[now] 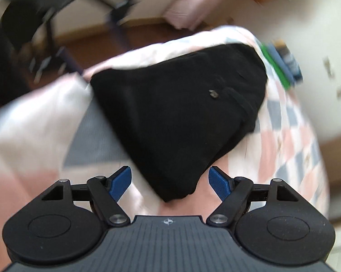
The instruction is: Fold clothes
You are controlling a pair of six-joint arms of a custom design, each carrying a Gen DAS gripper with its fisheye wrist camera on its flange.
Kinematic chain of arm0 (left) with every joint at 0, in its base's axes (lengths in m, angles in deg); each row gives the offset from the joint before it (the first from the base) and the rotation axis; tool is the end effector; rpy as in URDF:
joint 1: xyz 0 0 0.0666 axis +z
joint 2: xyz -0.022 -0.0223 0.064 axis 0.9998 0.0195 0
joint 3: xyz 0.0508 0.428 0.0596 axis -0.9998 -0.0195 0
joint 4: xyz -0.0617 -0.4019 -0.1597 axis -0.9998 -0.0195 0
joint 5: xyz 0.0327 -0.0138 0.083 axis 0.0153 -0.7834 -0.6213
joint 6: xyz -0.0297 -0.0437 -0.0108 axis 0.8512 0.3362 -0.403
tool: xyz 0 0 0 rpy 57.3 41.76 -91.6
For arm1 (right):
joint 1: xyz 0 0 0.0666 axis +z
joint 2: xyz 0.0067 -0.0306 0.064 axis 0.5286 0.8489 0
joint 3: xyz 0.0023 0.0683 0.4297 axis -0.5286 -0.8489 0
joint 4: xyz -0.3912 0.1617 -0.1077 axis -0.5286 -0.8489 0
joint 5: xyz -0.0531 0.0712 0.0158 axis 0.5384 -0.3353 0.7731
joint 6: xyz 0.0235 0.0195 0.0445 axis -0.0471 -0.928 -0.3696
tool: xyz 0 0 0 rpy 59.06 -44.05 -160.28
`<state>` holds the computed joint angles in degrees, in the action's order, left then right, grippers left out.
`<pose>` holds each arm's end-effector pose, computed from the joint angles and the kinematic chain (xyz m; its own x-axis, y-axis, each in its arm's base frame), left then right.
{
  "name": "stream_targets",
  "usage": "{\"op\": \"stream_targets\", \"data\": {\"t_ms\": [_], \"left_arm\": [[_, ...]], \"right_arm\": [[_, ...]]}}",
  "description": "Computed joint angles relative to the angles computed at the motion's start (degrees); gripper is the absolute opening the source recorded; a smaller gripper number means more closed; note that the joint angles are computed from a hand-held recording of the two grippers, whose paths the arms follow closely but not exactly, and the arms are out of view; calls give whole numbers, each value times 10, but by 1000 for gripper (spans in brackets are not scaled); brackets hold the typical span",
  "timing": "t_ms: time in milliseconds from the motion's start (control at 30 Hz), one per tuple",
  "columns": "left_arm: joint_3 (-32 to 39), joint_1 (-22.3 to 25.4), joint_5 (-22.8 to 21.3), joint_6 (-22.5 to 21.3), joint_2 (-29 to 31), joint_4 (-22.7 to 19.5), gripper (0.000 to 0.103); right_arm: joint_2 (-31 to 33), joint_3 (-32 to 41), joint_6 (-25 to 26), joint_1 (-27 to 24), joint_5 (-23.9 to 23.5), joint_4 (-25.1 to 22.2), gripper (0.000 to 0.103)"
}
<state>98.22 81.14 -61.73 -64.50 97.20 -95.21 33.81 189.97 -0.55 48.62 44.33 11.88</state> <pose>0.6129 -0.0821 0.3198 -0.2422 0.9108 -0.3342 0.6335 0.4094 0.6566 0.6937 0.2143 0.3511 0.1764 -0.9388 -0.2960 -0.8234 0.0241 -0.5670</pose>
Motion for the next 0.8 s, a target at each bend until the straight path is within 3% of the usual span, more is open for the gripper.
{"op": "stream_targets", "data": {"t_ms": [133,333,467,533,633,733,800], "left_arm": [[-38,17,36,-118,6,97,64],[-72,40,118,-227,21,214,74],[-68,51,150,-226,31,238,73],[-67,56,162,-214,31,241,61],[-71,65,187,-187,25,249,48],[-58,64,175,-163,30,218,46],[-51,59,169,-159,38,221,46]], "right_arm": [[-5,-45,74,-4,-3,78,76],[9,-74,150,-13,-33,157,76],[27,-50,154,-21,-63,155,81],[31,-43,172,-26,-84,150,82],[27,-49,218,-33,-122,155,76],[24,-56,239,-36,-137,161,66],[19,-77,252,-35,-137,183,66]]}}
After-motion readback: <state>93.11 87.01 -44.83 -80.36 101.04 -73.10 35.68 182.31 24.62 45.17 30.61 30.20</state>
